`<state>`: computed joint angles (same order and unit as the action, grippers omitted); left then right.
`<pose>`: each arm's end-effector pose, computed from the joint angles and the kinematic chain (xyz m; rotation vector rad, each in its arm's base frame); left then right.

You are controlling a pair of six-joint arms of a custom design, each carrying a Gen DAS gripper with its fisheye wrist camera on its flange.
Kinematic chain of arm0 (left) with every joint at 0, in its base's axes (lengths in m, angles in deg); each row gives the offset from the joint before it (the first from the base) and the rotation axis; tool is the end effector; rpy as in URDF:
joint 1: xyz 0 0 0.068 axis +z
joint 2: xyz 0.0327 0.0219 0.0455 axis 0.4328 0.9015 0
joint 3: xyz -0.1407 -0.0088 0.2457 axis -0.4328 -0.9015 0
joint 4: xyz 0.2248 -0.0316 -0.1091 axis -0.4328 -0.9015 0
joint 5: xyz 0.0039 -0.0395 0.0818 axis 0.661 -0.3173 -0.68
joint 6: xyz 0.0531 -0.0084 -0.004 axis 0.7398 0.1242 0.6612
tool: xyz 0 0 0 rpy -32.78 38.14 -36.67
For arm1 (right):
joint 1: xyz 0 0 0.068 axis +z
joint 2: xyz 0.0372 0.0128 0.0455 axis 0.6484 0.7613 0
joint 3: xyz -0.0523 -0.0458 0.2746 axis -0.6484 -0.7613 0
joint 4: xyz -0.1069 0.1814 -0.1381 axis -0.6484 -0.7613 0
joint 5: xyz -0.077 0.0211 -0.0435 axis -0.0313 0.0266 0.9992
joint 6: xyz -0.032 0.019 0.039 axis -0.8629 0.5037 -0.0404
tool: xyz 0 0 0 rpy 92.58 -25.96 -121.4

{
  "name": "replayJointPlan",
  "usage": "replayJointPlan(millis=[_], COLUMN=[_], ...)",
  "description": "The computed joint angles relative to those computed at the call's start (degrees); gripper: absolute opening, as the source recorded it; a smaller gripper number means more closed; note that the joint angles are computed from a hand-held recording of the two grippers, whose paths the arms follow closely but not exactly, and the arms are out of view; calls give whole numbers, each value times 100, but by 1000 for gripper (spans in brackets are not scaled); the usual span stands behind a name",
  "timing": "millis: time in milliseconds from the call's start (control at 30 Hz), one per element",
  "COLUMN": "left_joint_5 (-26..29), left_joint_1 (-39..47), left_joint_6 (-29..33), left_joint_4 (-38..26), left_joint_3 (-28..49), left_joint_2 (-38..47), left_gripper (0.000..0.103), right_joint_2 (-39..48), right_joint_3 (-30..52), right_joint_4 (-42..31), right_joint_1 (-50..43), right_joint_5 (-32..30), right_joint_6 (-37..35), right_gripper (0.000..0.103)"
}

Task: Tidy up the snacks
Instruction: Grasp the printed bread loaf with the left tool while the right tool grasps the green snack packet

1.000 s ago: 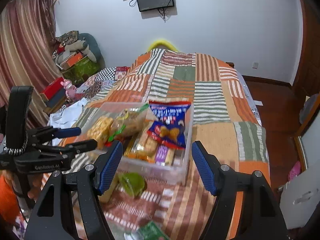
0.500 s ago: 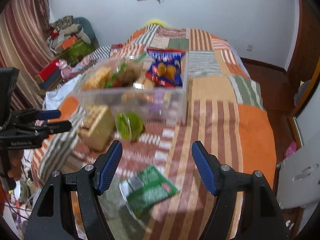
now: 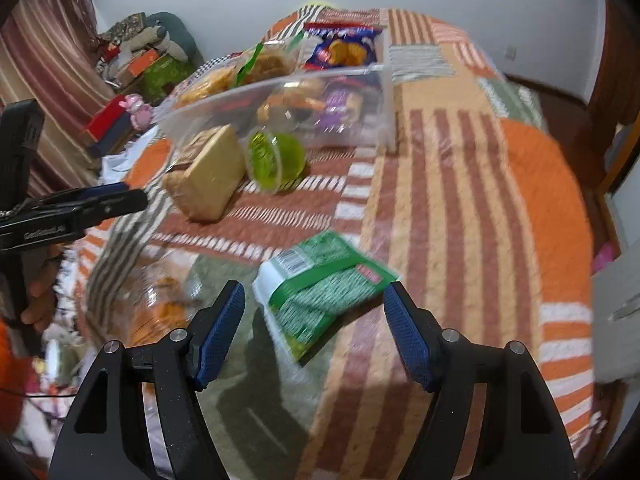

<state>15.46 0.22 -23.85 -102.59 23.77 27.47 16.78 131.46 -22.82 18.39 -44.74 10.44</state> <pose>0.2637 -0.1184 0.1718 -0.2440 2.5731 -0.1509 0.2911 -0.0960 0.1531 -0.7593 2.5411 0.5906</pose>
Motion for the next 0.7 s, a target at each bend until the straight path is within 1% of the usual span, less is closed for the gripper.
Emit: replayJointPlan(millis=[233,400,467,533,567,600,700], left_joint_5=[142,210,233,268,286,319,436], left_joint_1=[-77,-151,-149,-125,-113,-89,-32], left_joint_6=[83,128,141,141,128,119,73], left_joint_4=[61,74,54,46,65,84,186], left_joint_3=[377,631,744,849,894,952,1064], left_joint_2=[261,512,637,769,840,924,1136], left_gripper=[68,68,68,68,68,68,68], right_joint_2=[37,-17,-96,-234,-272,-296,-296], right_joint_3=[-2,-205,-365,-603,-672,-709,-697], right_joint_4=[101,525,798,1170,1278,1345,1301], right_joint_1=[196,455,537,553,546,526,379], right_joint_5=[-55,-31,24,136,174,193,121], right_joint_6=[160,487,607,643,639,627,502], right_gripper=[69,69,68,57,54,49,47])
